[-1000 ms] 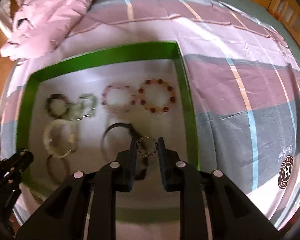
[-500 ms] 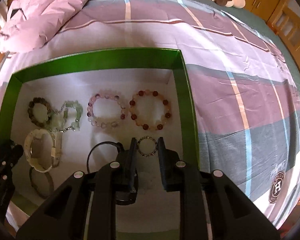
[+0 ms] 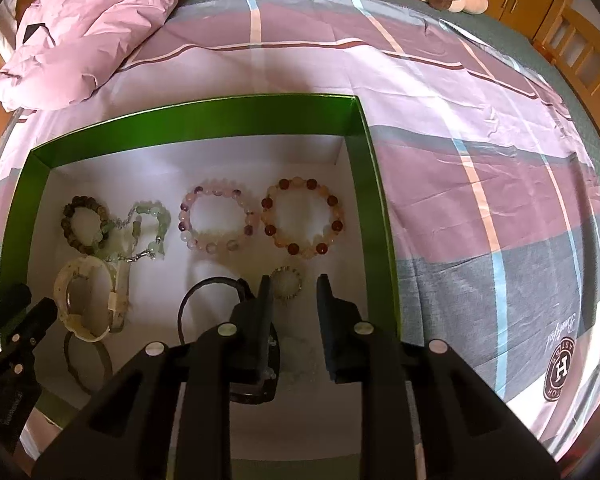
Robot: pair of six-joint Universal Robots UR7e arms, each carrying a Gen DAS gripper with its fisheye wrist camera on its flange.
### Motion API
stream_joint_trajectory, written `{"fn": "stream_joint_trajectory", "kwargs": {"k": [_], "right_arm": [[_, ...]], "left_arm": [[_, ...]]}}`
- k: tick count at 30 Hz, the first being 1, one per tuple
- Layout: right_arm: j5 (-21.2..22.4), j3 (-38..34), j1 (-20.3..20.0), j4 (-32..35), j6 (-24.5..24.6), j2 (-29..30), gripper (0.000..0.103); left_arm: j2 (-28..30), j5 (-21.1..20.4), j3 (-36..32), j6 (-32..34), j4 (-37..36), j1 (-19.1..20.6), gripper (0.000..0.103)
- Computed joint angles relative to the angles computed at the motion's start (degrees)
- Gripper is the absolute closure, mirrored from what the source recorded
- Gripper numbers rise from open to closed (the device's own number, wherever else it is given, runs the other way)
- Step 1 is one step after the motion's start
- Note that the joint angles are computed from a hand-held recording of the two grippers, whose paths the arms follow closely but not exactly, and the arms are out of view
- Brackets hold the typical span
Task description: Organize jewelry
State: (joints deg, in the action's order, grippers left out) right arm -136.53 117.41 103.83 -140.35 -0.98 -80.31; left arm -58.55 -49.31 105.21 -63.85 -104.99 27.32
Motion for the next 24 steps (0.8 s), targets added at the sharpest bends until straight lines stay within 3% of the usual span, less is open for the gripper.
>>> {"fn": "stream_joint_trajectory", "kwargs": {"k": [10, 13, 15, 17, 20, 21, 24], "right_arm": [[-1.99, 0.38, 0.64, -0.81, -1.41, 0.74, 0.08], [-0.1, 0.26, 0.31, -0.04, -1.05, 0.27, 0.081], [5.33, -0.36, -0.6, 2.5, 1.33, -1.6, 0.08], [7.48, -0.87, -0.06, 2.69, 1.79, -2.8, 0.08], [4.72, -0.74, 3.32, -0.54, -0.79, -3.75, 0.08], [4.22, -0.61, 4.36, -1.6, -1.85, -4.26, 0.08], [2.95, 0.52, 8.21, -6.92, -4.32, -6.62, 0.08]], "left_arm": [[-0.2, -0.11, 0.06, 0.53, -0.1, 0.11, 0.063], [-0.47, 0.71, 0.31, 0.13, -0.11, -0.37, 0.063], [-1.04, 2.98, 0.66, -0.24, -0.26, -1.59, 0.063], [-2.27, 4.5, 1.26, 0.82, -2.41, -3.08, 0.062], [-4.84, 7.24, 1.85, 1.89, -5.62, -5.97, 0.055], [-5.76, 9.81, 1.86, 1.38, -5.42, -7.85, 0.053], [-7.82, 19.2, 1.2, -2.41, 1.06, -14.01, 0.031]]}}
